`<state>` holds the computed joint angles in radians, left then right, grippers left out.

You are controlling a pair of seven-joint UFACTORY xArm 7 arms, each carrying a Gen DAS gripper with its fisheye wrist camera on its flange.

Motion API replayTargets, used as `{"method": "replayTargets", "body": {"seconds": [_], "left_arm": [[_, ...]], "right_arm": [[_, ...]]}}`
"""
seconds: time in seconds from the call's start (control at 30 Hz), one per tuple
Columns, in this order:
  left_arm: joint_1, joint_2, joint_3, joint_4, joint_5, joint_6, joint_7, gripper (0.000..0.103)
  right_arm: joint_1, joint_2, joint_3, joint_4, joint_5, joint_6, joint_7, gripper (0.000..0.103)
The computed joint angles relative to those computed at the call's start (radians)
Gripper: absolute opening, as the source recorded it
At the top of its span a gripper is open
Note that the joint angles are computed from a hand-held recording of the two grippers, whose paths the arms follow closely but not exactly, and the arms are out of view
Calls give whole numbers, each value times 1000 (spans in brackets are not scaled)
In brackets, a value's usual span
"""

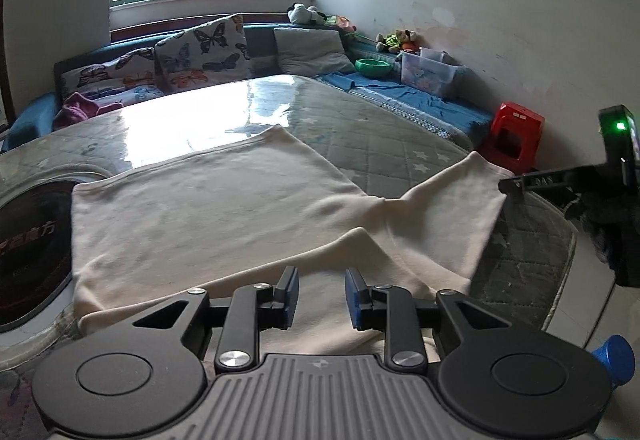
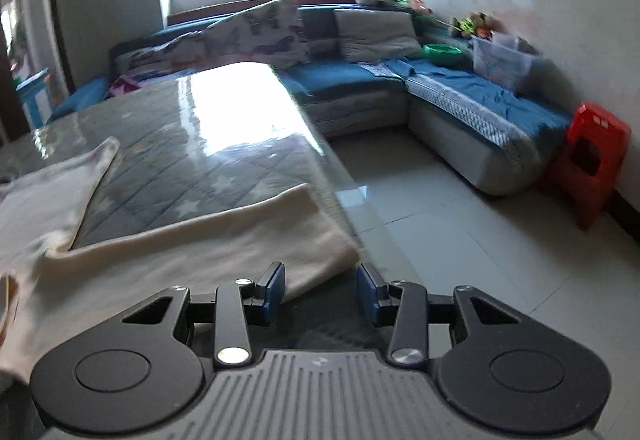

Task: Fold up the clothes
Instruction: 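Grasp the other sweatshirt sleeve cuff with the right gripper, then fold the held sleeve across the body with the right gripper and release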

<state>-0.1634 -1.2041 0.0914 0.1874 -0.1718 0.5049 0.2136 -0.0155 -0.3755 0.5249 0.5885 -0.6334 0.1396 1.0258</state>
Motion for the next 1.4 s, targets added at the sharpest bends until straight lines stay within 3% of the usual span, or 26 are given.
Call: {"method": "replayTargets", "body": {"seconds": [0.13, 0.23, 0.27, 0.33, 0.47, 0.57, 0.8, 0.93, 1.03, 1.3, 1.4], "left_arm": [[-9, 11, -12, 0, -1, 3, -10, 28], [-16, 20, -20, 0, 0, 2, -18, 30], [-18, 23, -21, 0, 1, 0, -20, 31], [-23, 31, -24, 1, 3, -4, -22, 32], [-30, 40, -23, 0, 6, -10, -22, 34], [-35, 45, -22, 1, 6, -15, -22, 35], [-32, 22, -15, -8, 4, -13, -24, 37], [18, -33, -1, -18, 12, 21, -31, 39], [69, -91, 14, -29, 22, 52, -32, 41], [211, -215, 80, -60, 39, 140, -8, 41], [264, -253, 108, -66, 41, 168, 8, 41]], "right_arm": [[-95, 7, 63, 6, -58, -38, 73, 38], [-140, -2, 101, 1, -87, -61, 99, 27], [-150, -4, 110, 0, -91, -68, 99, 16], [-143, -3, 99, -6, -74, -93, 85, 10], [-134, -31, 91, -24, -20, -138, 44, 8], [-75, -51, 40, -34, 29, -173, -13, 8], [210, -45, -158, 5, 140, -220, -193, 8], [371, -10, -242, 55, 192, -239, -292, 8], [459, 27, -267, 102, 224, -247, -356, 8], [870, 163, -499, 261, 373, -224, -593, 8], [1077, 224, -628, 327, 506, -194, -749, 8]]}}
